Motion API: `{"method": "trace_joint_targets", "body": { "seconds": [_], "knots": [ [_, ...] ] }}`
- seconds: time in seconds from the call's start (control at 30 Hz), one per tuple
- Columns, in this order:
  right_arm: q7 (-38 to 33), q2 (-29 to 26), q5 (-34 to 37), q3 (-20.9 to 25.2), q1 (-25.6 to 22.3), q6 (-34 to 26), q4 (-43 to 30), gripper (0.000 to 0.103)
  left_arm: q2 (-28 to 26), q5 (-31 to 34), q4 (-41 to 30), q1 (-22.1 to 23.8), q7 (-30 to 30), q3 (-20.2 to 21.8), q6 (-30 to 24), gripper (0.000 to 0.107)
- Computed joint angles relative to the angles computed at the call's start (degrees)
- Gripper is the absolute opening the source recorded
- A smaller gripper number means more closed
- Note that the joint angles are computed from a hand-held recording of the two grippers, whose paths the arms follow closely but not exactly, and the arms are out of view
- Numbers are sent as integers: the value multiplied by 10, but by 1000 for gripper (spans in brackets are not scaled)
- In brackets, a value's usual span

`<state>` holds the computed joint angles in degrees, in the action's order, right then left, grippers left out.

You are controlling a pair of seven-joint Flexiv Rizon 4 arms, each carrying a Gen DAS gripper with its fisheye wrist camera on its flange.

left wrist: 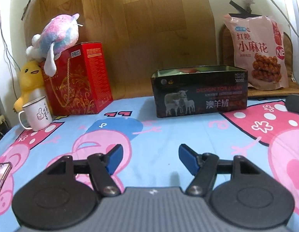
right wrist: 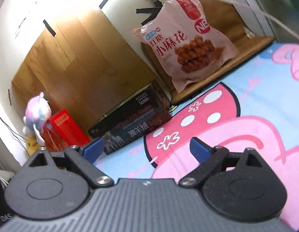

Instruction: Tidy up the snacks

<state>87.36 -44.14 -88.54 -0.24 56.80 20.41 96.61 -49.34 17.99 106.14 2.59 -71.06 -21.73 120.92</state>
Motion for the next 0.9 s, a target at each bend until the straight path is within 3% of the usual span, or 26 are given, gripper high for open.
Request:
{"method": "trace_joint_targets", "body": {
  "seconds": [0.1, 0.17, 0.33, 0.63, 0.9],
  "knots": [
    [14, 0, -15, -2, -2, 6, 3, 97, 1, -5, -1, -3, -1, 3, -1, 70],
    [14, 0, -17, -1, -1, 5, 3, 97, 0, -5, 0, -5, -2, 6, 9, 83],
    [-5, -3, -14, -2, 3, -5, -3, 97, 0, -4, 0, -17, -3, 22, 28, 89],
    [-34, -7, -7, -4, 8, -13, -11, 97, 7, -26, 0, -27, -11, 33, 12, 102],
    [-37, -7, -9, -5, 6, -6, -10, 97, 14, -51, 0, -43, -6, 46, -7, 103]
  ]
}}
